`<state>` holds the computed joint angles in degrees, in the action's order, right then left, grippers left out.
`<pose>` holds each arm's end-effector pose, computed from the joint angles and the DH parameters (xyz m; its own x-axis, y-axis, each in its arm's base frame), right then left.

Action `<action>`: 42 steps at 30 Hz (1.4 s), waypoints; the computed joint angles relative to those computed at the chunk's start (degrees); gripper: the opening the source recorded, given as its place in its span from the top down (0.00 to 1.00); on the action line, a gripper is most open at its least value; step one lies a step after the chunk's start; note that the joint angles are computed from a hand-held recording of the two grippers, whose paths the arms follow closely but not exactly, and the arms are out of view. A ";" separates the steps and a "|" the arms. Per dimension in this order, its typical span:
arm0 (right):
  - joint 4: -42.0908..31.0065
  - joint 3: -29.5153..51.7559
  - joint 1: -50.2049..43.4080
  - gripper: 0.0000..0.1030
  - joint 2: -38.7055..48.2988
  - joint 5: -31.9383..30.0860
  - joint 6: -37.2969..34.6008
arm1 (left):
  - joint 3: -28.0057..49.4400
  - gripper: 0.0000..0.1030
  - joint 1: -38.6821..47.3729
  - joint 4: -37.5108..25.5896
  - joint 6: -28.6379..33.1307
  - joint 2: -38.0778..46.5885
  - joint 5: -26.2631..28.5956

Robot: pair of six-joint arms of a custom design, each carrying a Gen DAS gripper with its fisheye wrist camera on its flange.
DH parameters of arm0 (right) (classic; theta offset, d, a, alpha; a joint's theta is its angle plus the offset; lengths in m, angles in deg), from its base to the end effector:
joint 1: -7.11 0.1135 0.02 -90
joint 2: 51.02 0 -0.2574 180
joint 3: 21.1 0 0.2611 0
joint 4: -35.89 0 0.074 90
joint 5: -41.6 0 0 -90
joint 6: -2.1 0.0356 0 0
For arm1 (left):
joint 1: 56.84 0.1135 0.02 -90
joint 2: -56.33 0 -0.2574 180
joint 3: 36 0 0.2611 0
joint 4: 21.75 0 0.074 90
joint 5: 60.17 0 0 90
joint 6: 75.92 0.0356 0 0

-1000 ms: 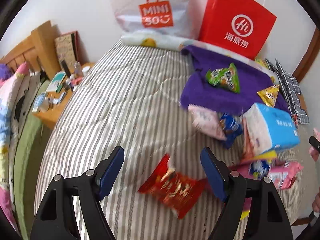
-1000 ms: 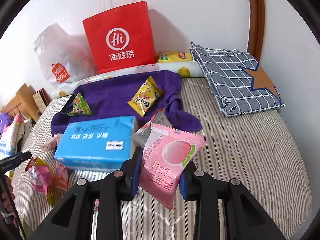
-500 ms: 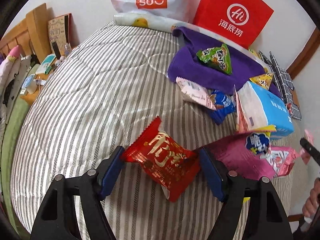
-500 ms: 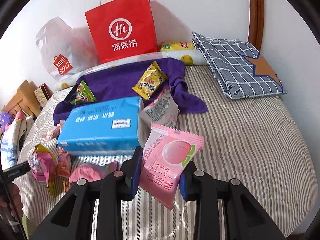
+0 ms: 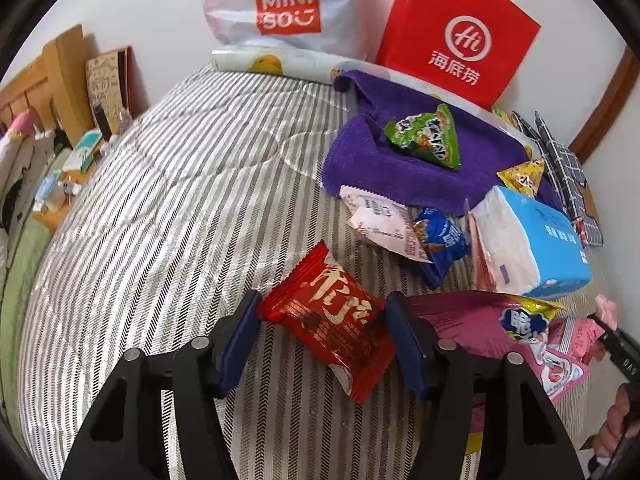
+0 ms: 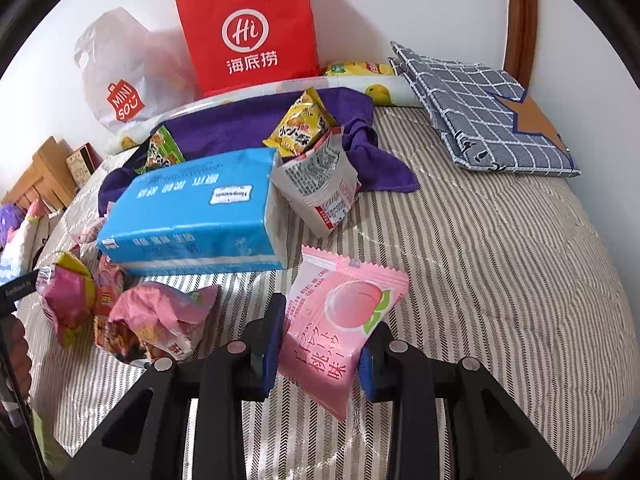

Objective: Organize snacks
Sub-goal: 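Grasp the red snack packet with the left tool while the right tool holds the pink packet, then carry the red packet and pink packet over the purple towel with both tools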

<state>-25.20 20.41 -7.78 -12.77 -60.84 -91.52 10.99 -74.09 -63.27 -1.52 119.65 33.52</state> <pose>0.1338 -0.0277 0.1956 -0.8253 0.1556 -0.5429 0.0882 0.9850 0.1484 0.2030 -0.0654 0.1773 -0.8672 -0.0117 -0.4979 0.0991 0.9757 -0.1956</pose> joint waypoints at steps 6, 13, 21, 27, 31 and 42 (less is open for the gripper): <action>1.56 -0.96 0.70 0.71 1.65 0.42 0.82 | -0.16 0.38 -1.66 2.90 -0.10 2.26 -4.52; 1.71 -1.79 -0.14 0.71 1.84 0.46 0.20 | -1.37 0.50 -0.69 5.51 2.81 2.01 -5.25; 2.27 -2.10 1.15 0.71 1.80 1.90 0.89 | -1.78 0.42 -3.14 7.47 2.77 3.34 -10.01; 0.96 -1.52 0.42 0.71 0.73 1.41 0.71 | -1.34 0.56 0.11 5.85 2.60 1.99 -5.71; -0.15 -0.61 0.45 0.71 -0.55 1.29 0.80 | -1.19 0.56 0.21 3.62 2.96 -0.77 -5.07; -1.08 4.63 4.58 0.71 -0.94 3.21 3.79 | 4.65 0.56 -3.04 -3.77 2.77 -6.29 -3.19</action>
